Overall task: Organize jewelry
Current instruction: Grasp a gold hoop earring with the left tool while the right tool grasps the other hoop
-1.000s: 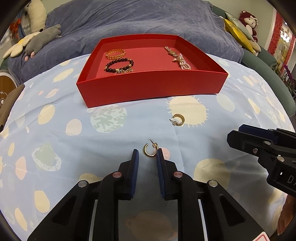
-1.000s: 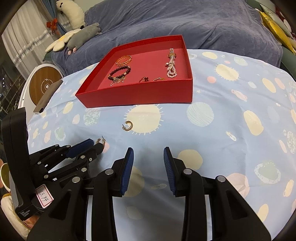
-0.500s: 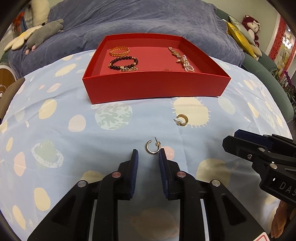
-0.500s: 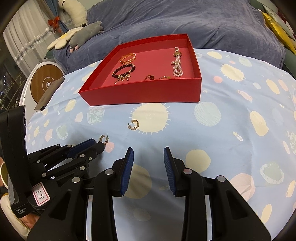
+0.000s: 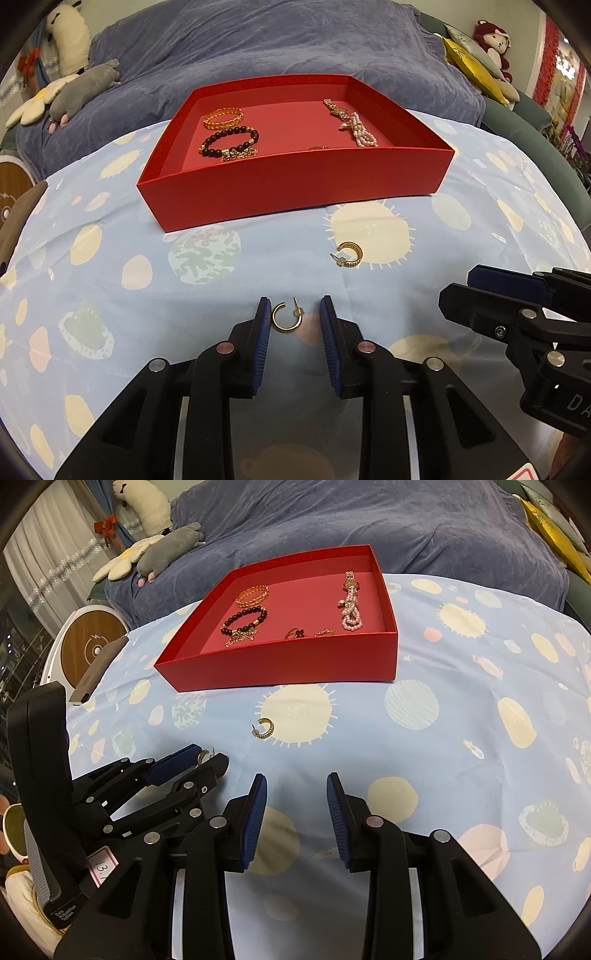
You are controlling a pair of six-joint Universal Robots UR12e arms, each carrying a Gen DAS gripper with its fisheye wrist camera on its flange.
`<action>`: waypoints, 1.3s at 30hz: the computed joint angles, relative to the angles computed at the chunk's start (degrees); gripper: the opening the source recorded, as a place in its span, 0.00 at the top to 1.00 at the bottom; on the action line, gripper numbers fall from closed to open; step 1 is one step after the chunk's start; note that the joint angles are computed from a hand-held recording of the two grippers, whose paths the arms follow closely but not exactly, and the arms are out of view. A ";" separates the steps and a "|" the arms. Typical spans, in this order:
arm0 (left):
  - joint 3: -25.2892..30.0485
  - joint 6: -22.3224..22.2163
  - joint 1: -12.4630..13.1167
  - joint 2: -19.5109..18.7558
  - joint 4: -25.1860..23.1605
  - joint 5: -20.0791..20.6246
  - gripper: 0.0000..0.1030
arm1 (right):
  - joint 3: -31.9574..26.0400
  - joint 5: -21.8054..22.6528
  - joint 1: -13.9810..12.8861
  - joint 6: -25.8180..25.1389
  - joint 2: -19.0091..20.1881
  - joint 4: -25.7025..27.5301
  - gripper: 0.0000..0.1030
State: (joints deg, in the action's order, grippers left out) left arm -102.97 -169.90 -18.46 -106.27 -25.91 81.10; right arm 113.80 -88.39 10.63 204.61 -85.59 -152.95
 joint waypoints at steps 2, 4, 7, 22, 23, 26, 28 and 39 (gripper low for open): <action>0.12 -0.40 0.17 -0.07 -0.13 -0.43 0.85 | -0.20 0.12 0.06 -0.10 0.17 0.05 0.68; 0.28 -0.81 0.51 -0.01 -0.85 -1.28 0.85 | -0.45 0.22 0.17 -0.26 0.46 0.03 0.68; 0.18 -1.26 0.93 0.29 -1.36 -1.76 0.85 | -0.95 0.35 0.31 -0.42 1.10 -0.04 0.68; -0.64 -2.55 3.91 2.09 -2.87 -4.55 0.85 | -5.04 -1.12 1.26 -1.39 6.40 -0.58 0.68; -0.67 -2.58 4.09 2.13 -3.00 -4.60 0.85 | -5.13 -1.51 1.33 -1.32 6.65 -0.92 0.69; -0.80 -2.47 4.51 2.21 -3.30 -4.80 0.85 | -5.95 -2.96 1.78 -2.10 7.30 -0.83 0.68; -0.99 -2.26 4.80 2.32 -3.33 -4.80 0.85 | -6.34 -3.27 1.96 -2.17 7.66 -0.81 0.68; -1.08 -2.61 5.47 2.69 -3.46 -5.74 0.85 | -6.73 -8.29 3.48 -5.25 8.00 -0.14 0.75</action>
